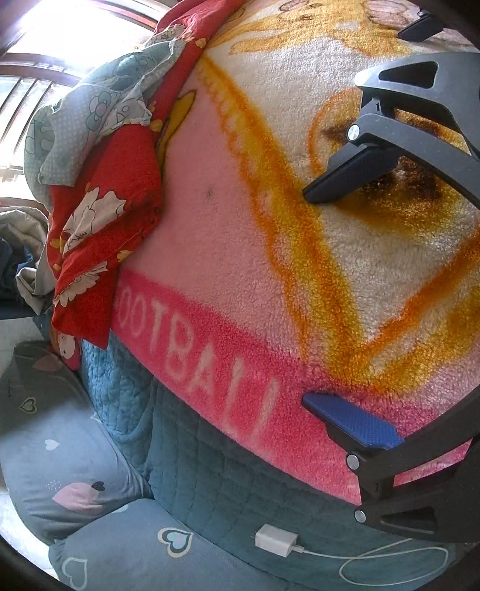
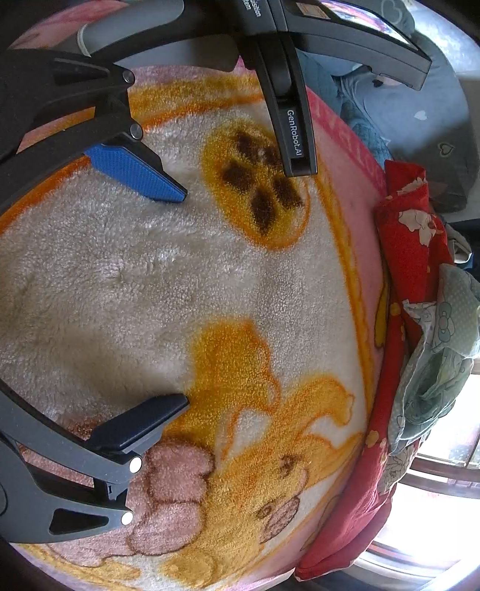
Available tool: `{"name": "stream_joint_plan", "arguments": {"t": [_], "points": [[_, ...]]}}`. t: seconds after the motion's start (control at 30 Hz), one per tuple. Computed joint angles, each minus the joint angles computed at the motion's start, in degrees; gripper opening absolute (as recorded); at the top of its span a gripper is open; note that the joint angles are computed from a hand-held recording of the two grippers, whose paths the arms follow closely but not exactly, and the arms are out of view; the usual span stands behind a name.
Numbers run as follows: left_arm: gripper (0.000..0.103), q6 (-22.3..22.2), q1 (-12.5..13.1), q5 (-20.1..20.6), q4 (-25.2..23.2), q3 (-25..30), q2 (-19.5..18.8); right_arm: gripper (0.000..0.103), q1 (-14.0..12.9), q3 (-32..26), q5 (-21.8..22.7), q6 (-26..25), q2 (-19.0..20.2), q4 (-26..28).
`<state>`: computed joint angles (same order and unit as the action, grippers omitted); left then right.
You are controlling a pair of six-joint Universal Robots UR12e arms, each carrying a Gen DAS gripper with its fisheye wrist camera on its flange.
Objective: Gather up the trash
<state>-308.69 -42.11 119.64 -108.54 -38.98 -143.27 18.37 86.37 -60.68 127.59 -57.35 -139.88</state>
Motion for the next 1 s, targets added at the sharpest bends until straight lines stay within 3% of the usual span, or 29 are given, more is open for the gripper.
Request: {"name": "stream_joint_plan", "arguments": {"t": [0.43, 0.63, 0.77, 1.0], "points": [[0.098, 0.0, 0.0, 0.0, 0.0, 0.1, -0.1, 0.094, 0.0, 0.1, 0.0, 0.0, -0.1, 0.0], [0.098, -0.3, -0.2, 0.0, -2.3, 4.0, -1.8, 0.094, -0.1, 0.7, 0.1, -0.1, -0.4, -0.4], [0.098, 0.1, 0.1, 0.0, 0.7, -0.9, 0.4, 0.094, 0.0, -0.1, 0.0, -0.1, 0.1, 0.1], [0.098, 0.1, 0.1, 0.0, 0.7, -0.9, 0.4, 0.094, 0.0, -0.2, 0.1, -0.1, 0.1, 0.3]]}}
